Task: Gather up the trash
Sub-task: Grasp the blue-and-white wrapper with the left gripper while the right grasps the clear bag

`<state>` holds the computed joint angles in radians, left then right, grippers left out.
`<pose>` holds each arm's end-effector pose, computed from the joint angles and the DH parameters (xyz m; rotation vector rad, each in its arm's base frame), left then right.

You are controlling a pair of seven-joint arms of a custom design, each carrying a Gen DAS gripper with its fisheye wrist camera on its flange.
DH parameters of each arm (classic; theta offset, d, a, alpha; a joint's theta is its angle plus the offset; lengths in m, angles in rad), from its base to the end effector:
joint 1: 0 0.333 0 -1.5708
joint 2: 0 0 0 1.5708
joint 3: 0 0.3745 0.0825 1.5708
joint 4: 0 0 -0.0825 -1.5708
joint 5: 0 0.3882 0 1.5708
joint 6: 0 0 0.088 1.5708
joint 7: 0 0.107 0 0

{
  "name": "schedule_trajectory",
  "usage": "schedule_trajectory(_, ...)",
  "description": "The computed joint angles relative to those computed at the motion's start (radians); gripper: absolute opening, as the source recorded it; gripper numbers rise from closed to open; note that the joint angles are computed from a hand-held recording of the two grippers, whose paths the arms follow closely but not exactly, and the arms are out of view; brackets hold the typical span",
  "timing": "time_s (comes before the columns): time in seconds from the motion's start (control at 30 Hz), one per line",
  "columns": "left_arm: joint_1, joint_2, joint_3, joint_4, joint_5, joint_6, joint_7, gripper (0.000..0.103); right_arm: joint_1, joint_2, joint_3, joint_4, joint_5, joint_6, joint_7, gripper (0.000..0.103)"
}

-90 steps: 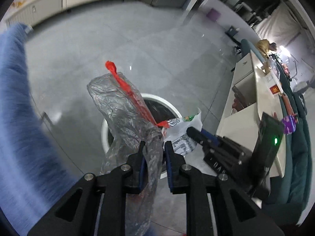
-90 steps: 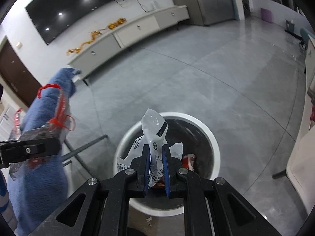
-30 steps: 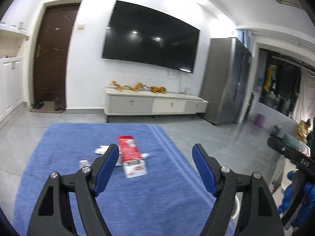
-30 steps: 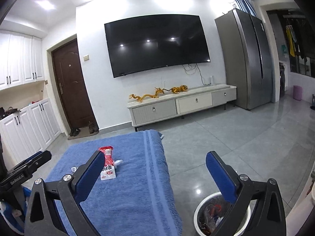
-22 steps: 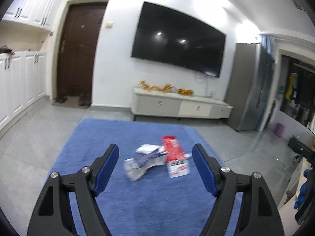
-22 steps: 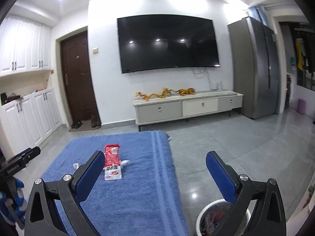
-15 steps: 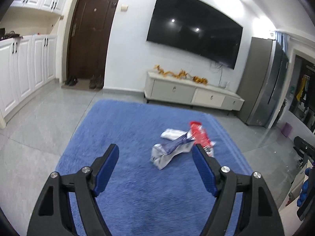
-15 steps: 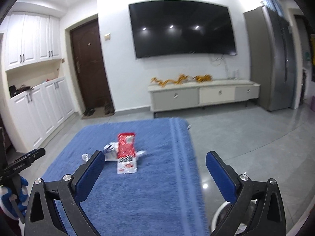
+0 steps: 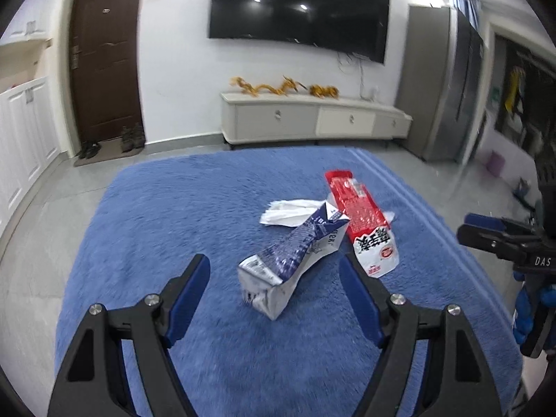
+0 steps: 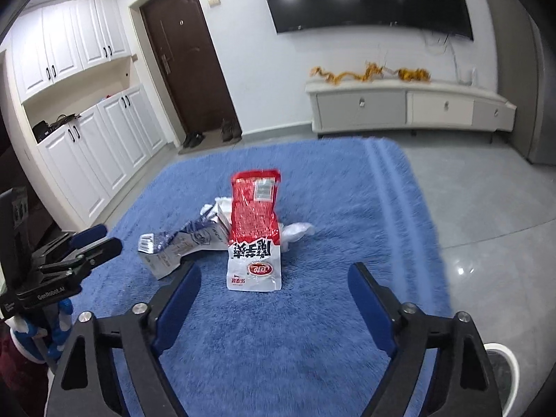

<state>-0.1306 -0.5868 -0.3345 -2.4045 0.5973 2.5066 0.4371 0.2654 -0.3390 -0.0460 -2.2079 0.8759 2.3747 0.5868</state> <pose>0.3441 -0.2154 0.6316 -1.8846 1.4124 -0.7606 0.4661 0.1091 0.6312 -2.0464 0.9461 -0.1545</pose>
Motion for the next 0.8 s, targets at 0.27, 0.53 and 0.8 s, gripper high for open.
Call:
schedule_trajectory(0.27, 0.000, 0.153, 0.063, 0.061, 0.001, 0.032, 0.163, 0.076, 0.002, 0.134, 0.025, 0.076, -0.010, -0.063, 0.019, 0.070)
schedule_trajectory(0.53, -0.027, 0.248, 0.101, 0.103, -0.108, 0.007, 0.298, 0.073, -0.010, 0.215, 0.053, 0.138, -0.009, -0.122, 0.038, 0.056)
schedule_trajectory(0.8, -0.038, 0.217, 0.106, 0.070, -0.192, 0.045, 0.309, 0.043, -0.015, 0.200, 0.062, 0.126, -0.014, -0.140, 0.013, 0.025)
